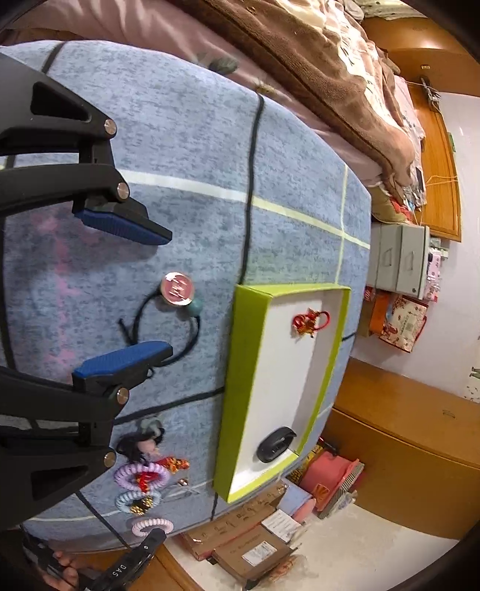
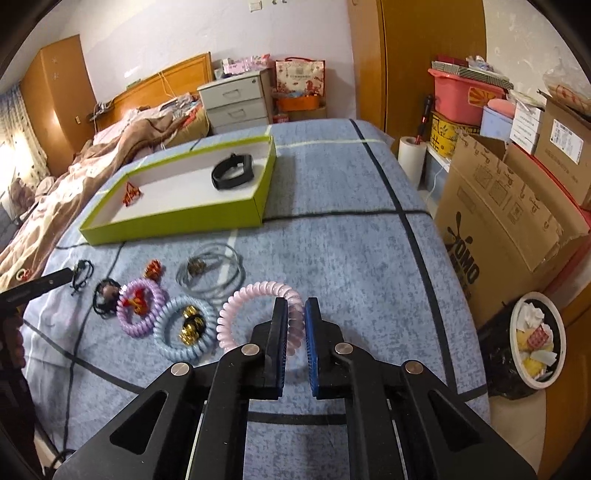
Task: Organize jewelry
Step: 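Grasp the pink coil hair tie with the right tool while the left grasps the black beaded hair tie, then carry the pink coil and black beaded hair tie over the green box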
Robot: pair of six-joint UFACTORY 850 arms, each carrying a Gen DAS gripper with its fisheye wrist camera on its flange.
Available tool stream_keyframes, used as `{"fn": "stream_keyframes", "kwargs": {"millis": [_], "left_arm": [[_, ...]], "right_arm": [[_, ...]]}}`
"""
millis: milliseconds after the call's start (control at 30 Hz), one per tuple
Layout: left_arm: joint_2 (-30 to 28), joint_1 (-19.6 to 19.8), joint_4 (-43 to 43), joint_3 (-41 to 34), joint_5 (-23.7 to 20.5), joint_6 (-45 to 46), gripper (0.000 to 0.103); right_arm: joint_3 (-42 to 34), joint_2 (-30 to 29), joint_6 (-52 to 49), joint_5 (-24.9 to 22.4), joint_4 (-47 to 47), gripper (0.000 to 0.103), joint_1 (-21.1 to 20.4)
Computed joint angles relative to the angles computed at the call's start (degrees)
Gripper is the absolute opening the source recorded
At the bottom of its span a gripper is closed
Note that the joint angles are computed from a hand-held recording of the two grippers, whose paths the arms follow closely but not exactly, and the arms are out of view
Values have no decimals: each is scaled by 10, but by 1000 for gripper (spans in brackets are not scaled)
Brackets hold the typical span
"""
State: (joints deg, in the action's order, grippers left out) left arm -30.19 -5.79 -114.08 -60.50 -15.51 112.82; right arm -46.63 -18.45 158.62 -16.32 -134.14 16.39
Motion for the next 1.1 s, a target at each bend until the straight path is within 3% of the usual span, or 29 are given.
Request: {"fn": "stream_keyframes", "kwargs": {"millis": [100,267,400,467,667,1100], "left_arm": [[-13,-10,-13,-17,36,19,56],[-19,-14,-45,-25,40,65,55],[-18,-21,-118,-24,58,152,40],[-18,-21,-115,-24,57,150,32],[-17,-21,-120,-23,59,157,20],[-1,-15,-132,-7,37,162,20]], "right_arm": [[-5,-1,16,0,-19,10,2],[-14,-6,42,2,-52,10,4],[-18,-9,60,3,-70,10,5],[-20,-11,61,3,-72,10,6],[-23,-13,64,4,-74,10,6],[-24,-14,73,0,-79,10,9]]}}
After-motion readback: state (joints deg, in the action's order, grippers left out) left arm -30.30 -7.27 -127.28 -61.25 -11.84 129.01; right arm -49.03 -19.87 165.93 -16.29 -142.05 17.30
